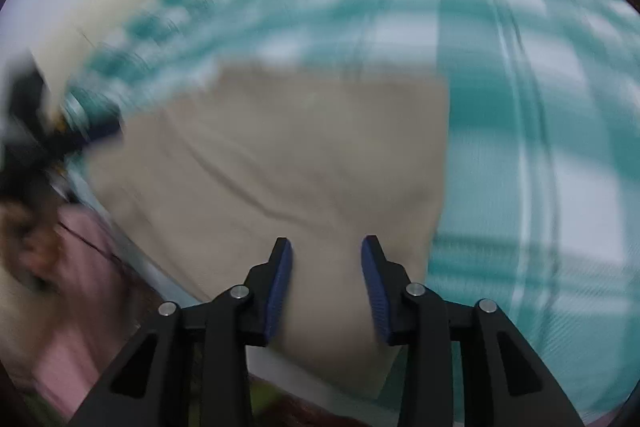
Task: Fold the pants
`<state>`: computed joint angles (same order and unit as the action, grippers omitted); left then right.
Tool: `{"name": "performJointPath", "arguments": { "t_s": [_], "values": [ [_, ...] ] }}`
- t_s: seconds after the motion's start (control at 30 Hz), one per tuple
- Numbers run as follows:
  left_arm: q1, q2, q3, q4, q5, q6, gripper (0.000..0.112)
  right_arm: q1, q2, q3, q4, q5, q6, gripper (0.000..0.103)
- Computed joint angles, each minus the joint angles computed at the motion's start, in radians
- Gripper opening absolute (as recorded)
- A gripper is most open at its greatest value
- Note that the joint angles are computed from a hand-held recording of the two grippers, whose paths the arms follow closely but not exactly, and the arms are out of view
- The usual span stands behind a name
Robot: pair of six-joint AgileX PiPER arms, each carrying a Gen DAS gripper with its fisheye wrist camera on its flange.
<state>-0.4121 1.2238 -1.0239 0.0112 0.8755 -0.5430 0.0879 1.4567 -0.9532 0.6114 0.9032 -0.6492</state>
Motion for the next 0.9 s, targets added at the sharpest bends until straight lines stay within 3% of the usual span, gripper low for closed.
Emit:
{"name": "performJointPath", "arguments": {
  "t_s": [0.07,0.17,0.23,0.43,0.5,0.6,0.8,0.9],
  "values": [
    [-0.115,0.095,-0.021,0.067,-0.009,-0.030,0.092,-0.023,-0.072,0.115,0.094,-0.104,-0.082,0.037],
    [-0.208,0.223,-0.033,0.204,0.115,-0.164,0.093,-0.026,-0.078,0.107,0.075,-0.101,-0.032,0.037],
    [-0.168,0.140,0.054,0.174,0.093,-0.209,0.094,-0.024,-0.102,0.118,0.060,-0.101,-0.036,0.037],
    [-0.132,-0.022,0.108,0.220,0.253,-0.187,0.098,-0.010,-0.126,0.146,0.067,-0.130,-0.041,0.037],
    [-0.073,-0.086,0.098,0.168,0.251,-0.152,0.097,-0.004,-0.118,0.142,0.070,-0.134,-0.031,0.037],
    [-0.092,-0.080,0.036,0.175,0.199,-0.174,0.097,-0.005,-0.118,0.144,0.073,-0.136,-0.030,0.037],
    [-0.198,0.168,-0.123,0.238,0.080,-0.162,0.097,0.010,-0.136,0.163,0.062,-0.164,-0.033,0.037],
    [-0.214,0.294,-0.138,0.291,0.112,-0.181,0.096,0.030,-0.141,0.170,0.040,-0.189,-0.016,0.037]
  ]
}}
